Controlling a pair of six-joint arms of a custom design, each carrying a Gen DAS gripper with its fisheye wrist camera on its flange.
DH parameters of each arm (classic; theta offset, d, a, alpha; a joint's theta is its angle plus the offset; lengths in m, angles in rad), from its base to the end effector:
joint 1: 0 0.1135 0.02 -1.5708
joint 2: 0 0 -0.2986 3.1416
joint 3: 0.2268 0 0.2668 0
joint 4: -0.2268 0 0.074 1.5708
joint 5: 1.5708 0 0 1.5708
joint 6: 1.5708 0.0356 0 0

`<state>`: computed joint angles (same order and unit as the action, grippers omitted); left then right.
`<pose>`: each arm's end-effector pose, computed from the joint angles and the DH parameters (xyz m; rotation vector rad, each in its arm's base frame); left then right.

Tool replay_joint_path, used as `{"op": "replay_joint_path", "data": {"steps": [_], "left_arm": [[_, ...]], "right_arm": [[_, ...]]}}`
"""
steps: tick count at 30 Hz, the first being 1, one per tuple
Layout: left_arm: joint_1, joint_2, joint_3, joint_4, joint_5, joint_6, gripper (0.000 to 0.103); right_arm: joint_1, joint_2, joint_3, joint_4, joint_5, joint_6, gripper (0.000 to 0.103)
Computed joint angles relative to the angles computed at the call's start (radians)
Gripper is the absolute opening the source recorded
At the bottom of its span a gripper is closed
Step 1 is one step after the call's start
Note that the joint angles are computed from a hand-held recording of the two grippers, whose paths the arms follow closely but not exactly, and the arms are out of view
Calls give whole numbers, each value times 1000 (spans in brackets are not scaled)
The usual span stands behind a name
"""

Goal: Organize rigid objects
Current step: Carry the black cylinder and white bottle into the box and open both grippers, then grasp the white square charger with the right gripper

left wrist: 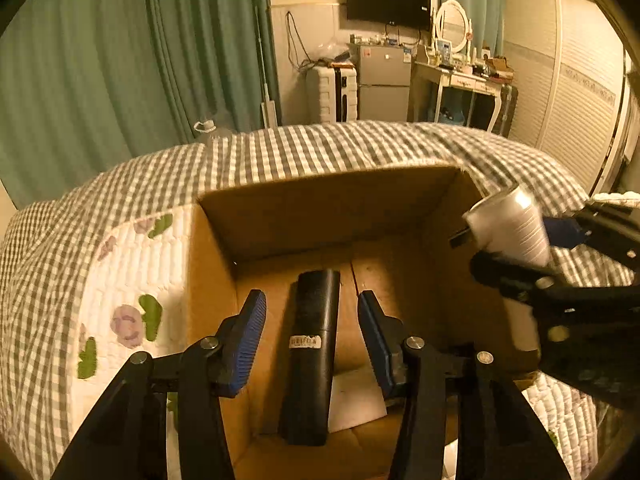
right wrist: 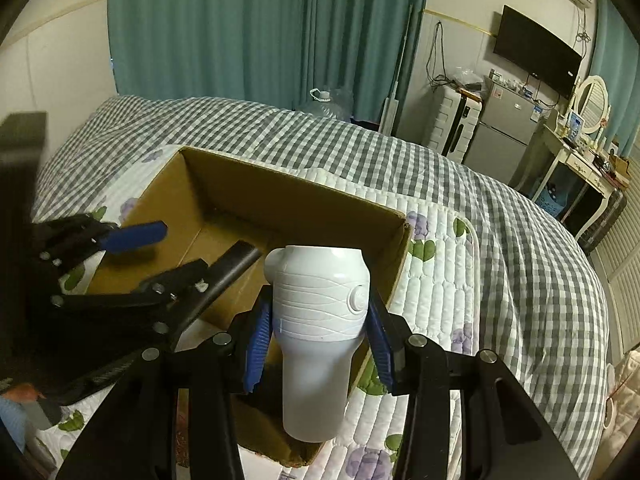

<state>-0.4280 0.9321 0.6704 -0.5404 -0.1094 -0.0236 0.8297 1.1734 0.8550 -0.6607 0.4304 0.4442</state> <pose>0.1696 -0.0731 0.2653 0.4242 2.3302 -0.0881 0.1659 0.1592 0.2762 -0.3053 2.4061 0.0134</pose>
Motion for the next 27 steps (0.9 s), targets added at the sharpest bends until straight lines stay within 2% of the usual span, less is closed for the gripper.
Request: {"op": "replay_joint_path", "data": {"steps": [10,13,15,16,18,19,22,25,27], "left_arm": [[80,-112,30,-122,29,25,51],[114,-156,21,-156,55,22,58],[117,-178,24,-187,59,14,65],[104,-196,27,-209,41,4,76],[86,-248,32,-251,7,-11,92],[73,-277,37,-272,-7,-20,95],[9,-331,79,-372,-64,-60,101],[-93,-381,122,-473,-154,-136,102],[-244,-408,163,-563,-272,-253,103]], "right_arm": [[-22,132,32,35,-35,32,44],[-32,146,30,51,-45,43,45],[-42,133,26,53,-60,56,74],[-42,123,25,46,-55,65,75],[-32,89,35,0,-50,88,75],[-19,69,45,-34,-41,98,75],[42,7,77,-148,18,136,75],[133,-52,125,-300,82,223,77],[212,-85,160,-406,126,312,86]]}}
